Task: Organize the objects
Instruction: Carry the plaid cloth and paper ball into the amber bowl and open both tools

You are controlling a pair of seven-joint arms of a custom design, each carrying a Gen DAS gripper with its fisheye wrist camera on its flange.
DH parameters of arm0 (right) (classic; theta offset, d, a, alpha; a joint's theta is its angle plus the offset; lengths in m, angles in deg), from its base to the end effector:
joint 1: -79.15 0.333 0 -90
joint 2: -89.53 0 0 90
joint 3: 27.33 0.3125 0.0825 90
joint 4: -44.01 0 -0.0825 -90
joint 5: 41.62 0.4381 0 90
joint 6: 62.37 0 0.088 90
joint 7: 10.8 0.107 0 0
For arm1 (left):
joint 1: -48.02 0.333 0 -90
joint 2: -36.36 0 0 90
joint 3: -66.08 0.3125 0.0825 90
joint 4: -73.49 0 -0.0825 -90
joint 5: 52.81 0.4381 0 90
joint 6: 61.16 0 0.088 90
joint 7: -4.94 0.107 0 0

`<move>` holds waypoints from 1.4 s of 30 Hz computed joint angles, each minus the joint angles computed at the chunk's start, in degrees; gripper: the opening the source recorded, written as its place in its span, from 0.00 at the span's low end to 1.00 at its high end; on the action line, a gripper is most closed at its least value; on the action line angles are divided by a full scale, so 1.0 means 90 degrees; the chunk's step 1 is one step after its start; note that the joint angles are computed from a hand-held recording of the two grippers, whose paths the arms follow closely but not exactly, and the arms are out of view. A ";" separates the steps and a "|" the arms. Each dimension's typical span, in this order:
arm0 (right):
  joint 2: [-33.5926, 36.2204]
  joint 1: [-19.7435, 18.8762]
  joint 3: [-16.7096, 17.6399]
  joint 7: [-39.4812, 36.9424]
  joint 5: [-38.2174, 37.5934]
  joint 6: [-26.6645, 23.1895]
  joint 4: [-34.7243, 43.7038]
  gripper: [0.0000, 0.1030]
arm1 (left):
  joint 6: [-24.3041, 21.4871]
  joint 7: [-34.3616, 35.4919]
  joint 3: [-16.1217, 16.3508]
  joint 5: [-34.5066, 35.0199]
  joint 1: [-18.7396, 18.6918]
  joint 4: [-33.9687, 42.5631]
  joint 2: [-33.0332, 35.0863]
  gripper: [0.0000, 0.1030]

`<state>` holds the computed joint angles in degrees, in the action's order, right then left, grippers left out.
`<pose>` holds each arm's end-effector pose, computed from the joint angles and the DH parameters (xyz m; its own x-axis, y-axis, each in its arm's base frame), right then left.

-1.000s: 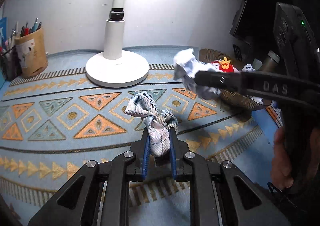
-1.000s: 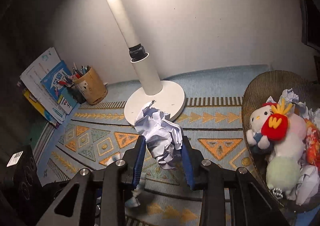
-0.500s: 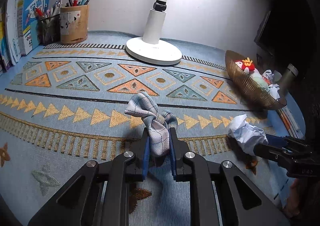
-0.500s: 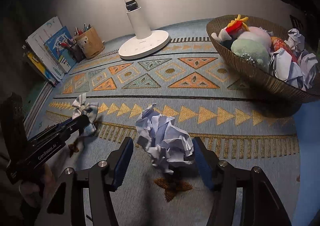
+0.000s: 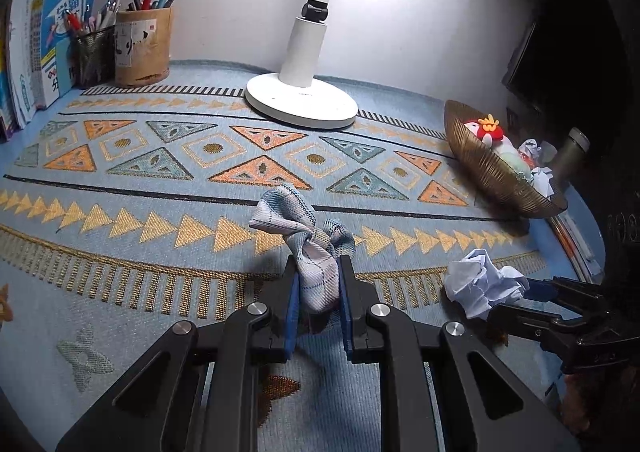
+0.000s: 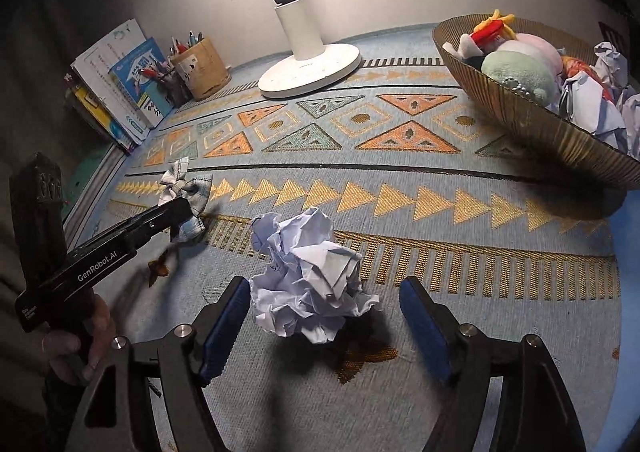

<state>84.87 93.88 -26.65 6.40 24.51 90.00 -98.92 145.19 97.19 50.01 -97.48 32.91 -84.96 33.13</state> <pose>0.4974 0.1102 0.2856 0.5736 -0.7691 -0.2818 -0.7536 -0.3607 -0.5495 0.4132 -0.1449 0.2730 0.1506 -0.9551 0.2553 -0.6641 -0.2890 -0.6895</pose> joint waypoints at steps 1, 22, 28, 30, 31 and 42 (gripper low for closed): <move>0.0015 0.0017 0.0022 -0.0005 -0.0026 0.0023 0.0003 0.74 | 0.0007 0.0139 -0.0035 -0.0132 -0.0006 0.0031 0.0017 0.14; -0.1081 -0.0042 -0.0403 -0.2236 0.2698 0.0668 -0.0089 0.43 | -0.0278 0.2394 -0.0024 -0.1257 -0.0389 0.1563 0.0324 0.14; -0.0127 -0.0660 -0.0607 -0.1533 0.2887 0.0675 0.1352 0.43 | -0.0931 0.0582 0.0067 0.1765 0.0051 0.3024 0.1314 0.14; 0.0431 -0.0873 -0.0592 -0.0573 0.2377 0.0521 0.1951 0.43 | -0.1175 0.0514 -0.0357 0.2008 0.0523 0.3687 0.1826 0.14; 0.0678 -0.0984 -0.0578 -0.0222 0.2187 0.0403 0.2220 0.43 | -0.1292 -0.0160 -0.0394 0.2793 0.0698 0.3931 0.2051 0.14; 0.2704 -0.1502 0.0007 0.2083 0.0416 0.0915 0.4425 0.65 | -0.2170 -0.0568 -0.0047 0.3765 0.0466 0.6125 0.3577 0.47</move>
